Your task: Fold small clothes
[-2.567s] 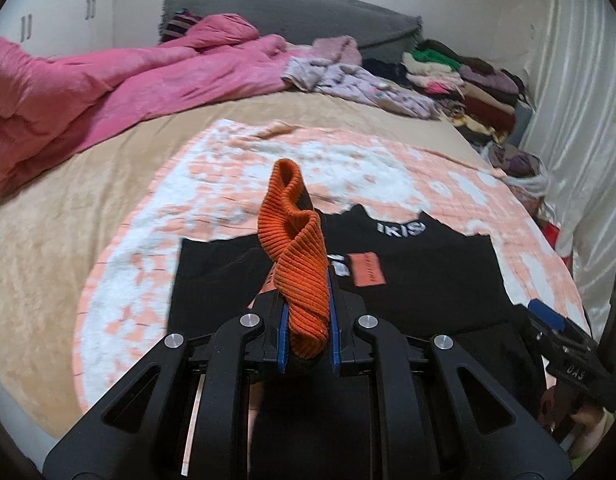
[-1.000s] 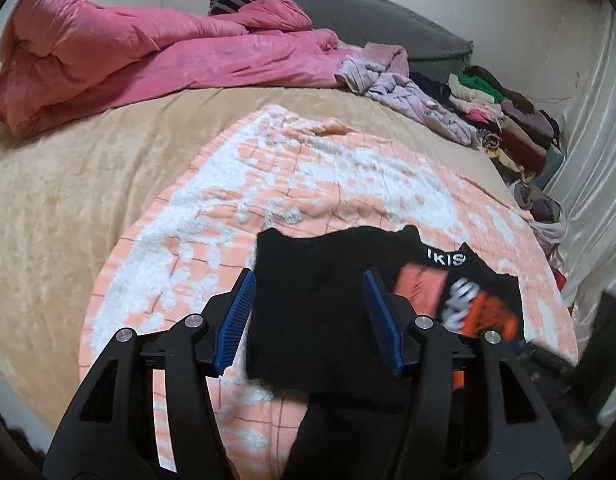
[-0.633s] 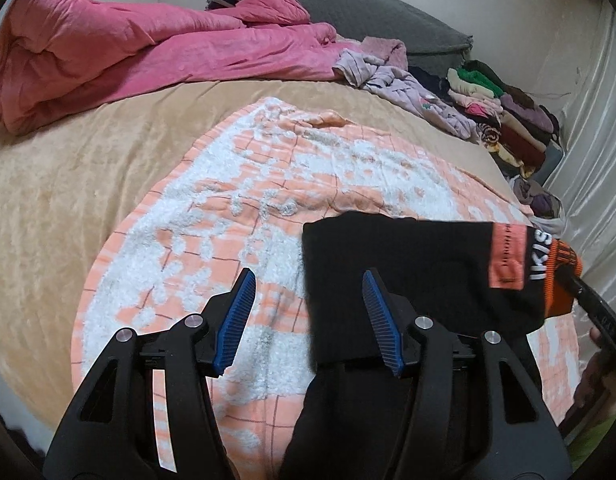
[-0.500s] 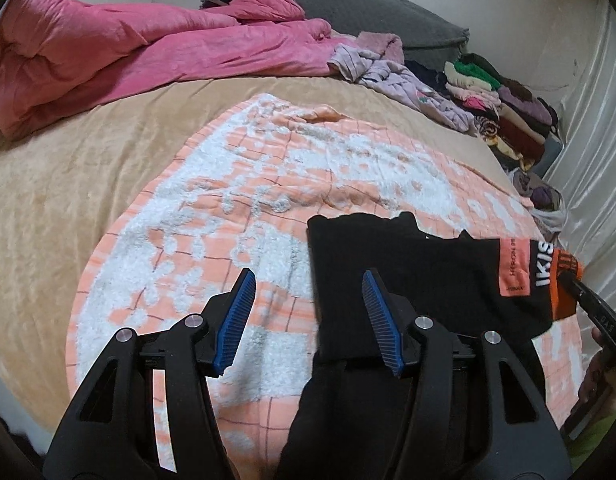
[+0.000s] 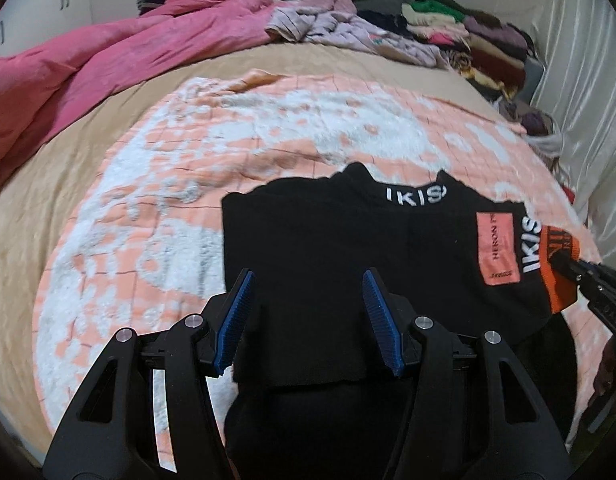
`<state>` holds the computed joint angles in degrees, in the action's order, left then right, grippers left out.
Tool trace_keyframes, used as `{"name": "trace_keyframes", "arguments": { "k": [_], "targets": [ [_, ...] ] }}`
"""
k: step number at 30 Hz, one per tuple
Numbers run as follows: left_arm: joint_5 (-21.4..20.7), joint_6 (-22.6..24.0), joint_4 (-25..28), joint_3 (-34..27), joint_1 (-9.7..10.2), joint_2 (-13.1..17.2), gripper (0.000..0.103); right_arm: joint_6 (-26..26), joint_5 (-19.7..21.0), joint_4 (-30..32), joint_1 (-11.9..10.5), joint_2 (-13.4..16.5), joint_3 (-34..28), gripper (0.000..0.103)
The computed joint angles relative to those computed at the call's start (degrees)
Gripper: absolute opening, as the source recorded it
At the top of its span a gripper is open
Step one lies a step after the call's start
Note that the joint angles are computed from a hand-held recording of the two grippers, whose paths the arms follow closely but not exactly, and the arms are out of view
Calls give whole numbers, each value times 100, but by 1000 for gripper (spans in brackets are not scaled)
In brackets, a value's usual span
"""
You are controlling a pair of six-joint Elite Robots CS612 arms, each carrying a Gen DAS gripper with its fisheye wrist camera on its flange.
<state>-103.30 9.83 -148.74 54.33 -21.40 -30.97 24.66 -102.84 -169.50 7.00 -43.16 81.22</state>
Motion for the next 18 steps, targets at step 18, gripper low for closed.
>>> {"name": "trace_keyframes", "arguments": {
  "k": [18],
  "targets": [
    [363, 360, 271, -32, -99, 131, 48, -163, -360, 330, 140, 159, -173, 50]
  ]
}}
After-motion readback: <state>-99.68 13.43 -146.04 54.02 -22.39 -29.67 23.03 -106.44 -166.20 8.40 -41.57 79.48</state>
